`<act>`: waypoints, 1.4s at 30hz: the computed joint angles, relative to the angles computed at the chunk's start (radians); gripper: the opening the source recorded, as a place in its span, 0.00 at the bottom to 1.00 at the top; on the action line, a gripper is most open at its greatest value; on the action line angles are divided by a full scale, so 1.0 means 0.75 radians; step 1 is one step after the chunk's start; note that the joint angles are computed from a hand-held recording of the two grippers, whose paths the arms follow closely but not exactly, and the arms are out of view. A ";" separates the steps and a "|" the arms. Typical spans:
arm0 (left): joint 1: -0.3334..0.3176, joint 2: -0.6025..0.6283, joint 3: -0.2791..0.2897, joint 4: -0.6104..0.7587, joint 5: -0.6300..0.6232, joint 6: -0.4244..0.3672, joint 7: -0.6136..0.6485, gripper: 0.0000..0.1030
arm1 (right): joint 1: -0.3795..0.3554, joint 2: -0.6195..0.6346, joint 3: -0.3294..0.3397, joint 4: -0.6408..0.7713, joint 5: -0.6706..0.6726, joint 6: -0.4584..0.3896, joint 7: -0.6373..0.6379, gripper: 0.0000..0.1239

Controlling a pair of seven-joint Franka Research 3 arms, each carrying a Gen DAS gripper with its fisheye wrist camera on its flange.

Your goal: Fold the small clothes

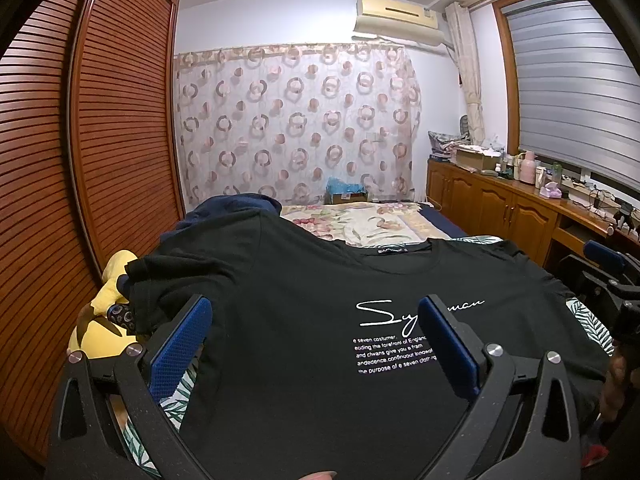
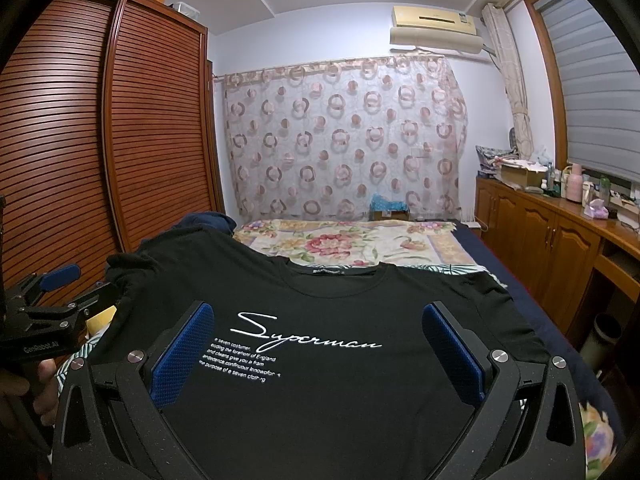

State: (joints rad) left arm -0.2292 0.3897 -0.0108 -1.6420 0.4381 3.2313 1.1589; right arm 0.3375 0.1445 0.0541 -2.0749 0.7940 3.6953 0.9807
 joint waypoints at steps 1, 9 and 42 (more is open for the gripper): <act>0.002 0.000 -0.003 0.000 0.000 0.000 0.002 1.00 | 0.002 0.001 -0.001 0.002 0.005 0.001 -0.004 0.83; -0.004 0.000 0.003 0.003 -0.002 -0.002 0.002 1.00 | -0.001 -0.002 0.000 -0.004 -0.004 -0.001 0.005 0.83; -0.069 -0.036 0.073 -0.029 0.017 -0.023 -0.031 1.00 | -0.016 0.011 -0.001 0.005 -0.093 -0.042 0.065 0.83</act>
State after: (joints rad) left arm -0.2812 0.3628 0.0441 -1.6639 0.4505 3.2141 1.1359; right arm 0.3256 0.1524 0.0535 -2.0709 0.7245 3.6635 1.0294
